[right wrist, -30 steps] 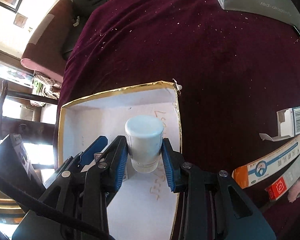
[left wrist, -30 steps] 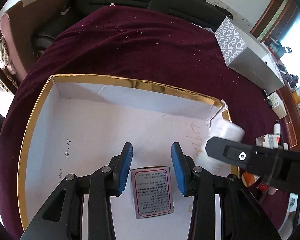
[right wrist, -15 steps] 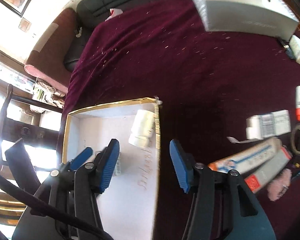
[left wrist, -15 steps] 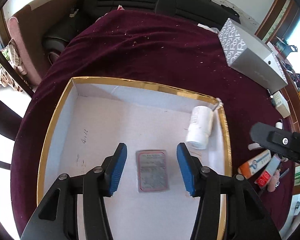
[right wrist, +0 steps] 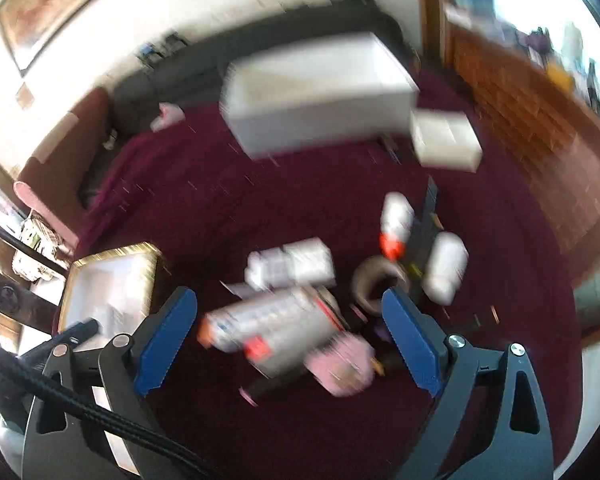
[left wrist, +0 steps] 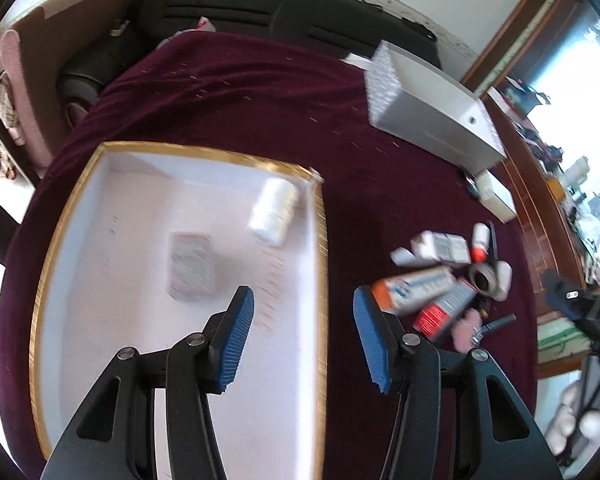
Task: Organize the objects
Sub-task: 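Release the box and bottle in the tray with both grippers, then grasp the pink fluffy toy with the right gripper while the left grasps a grey-red box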
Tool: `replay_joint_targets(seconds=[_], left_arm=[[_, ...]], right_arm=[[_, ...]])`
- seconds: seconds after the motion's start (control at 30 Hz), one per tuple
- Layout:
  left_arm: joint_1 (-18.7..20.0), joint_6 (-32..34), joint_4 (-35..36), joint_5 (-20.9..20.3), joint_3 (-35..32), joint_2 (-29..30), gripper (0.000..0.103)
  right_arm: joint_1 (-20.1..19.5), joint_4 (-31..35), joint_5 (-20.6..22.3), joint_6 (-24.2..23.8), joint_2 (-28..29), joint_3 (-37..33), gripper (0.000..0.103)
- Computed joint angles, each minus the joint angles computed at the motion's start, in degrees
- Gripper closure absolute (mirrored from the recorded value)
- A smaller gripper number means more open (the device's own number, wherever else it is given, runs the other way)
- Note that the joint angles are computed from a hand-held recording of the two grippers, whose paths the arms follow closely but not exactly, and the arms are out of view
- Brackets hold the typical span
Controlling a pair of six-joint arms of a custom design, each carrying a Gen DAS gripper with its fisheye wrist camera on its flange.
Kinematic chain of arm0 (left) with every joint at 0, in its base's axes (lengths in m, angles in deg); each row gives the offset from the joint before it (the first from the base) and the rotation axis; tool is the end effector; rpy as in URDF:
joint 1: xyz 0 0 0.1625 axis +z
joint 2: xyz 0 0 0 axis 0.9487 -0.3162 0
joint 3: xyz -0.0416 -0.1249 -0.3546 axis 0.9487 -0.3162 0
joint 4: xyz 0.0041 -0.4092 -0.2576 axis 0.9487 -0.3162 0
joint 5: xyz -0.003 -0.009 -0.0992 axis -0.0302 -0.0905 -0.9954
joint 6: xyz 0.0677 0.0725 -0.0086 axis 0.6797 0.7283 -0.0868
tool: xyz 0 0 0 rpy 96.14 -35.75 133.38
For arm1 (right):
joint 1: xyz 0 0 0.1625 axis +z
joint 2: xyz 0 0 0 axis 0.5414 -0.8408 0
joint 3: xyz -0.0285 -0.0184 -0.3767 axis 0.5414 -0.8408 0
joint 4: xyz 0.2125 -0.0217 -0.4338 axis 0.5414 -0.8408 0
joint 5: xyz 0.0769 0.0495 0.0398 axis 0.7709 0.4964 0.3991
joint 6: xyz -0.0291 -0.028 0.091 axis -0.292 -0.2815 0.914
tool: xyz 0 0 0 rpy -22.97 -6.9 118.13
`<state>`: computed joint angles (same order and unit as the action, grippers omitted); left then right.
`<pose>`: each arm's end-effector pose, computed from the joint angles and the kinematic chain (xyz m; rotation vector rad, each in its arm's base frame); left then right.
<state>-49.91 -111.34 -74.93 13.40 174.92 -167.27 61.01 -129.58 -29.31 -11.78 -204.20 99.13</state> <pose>-0.2728 -0.3176 0.1260 0.0256 2.5630 -0.7016 0.1184 -0.4021 0.4180 0.3491 -2.5571 0.6374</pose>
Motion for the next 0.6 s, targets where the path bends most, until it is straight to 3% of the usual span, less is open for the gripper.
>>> replay_joint_targets(seconds=[0.1,0.23,0.33,0.47,0.57,0.6], left_arm=[[-2.3,-0.4,-1.5,-1.2,-0.3,2.7,0.057],[-4.7,1.0,-5.8,-3.9,-0.6,7.4,0.057],[-5.5,0.0,-6.8,-5.3,-0.9,9.5,0.057],[-7.3,-1.6,-6.8,-4.8,-1.3,10.7,0.057],[-8.0,-1.8,-5.8,-3.7,-1.9,11.2,0.057],[-8.3,-1.6,-5.4,-3.1,-2.2,11.6,0.057]], right_arm=[[-6.3,6.3,3.1,0.5,-2.1,-0.9,0.009],[-10.5,9.6,4.4,-4.2,-4.7,0.4,0.011],[-10.3,10.3,3.5,-9.2,-4.6,1.7,0.014],[-9.0,5.5,0.3,-16.0,-4.0,5.0,0.024],[-8.8,2.2,-1.3,-19.3,-1.5,6.0,0.036],[-9.4,2.8,-0.9,-19.4,-0.5,5.6,0.049]])
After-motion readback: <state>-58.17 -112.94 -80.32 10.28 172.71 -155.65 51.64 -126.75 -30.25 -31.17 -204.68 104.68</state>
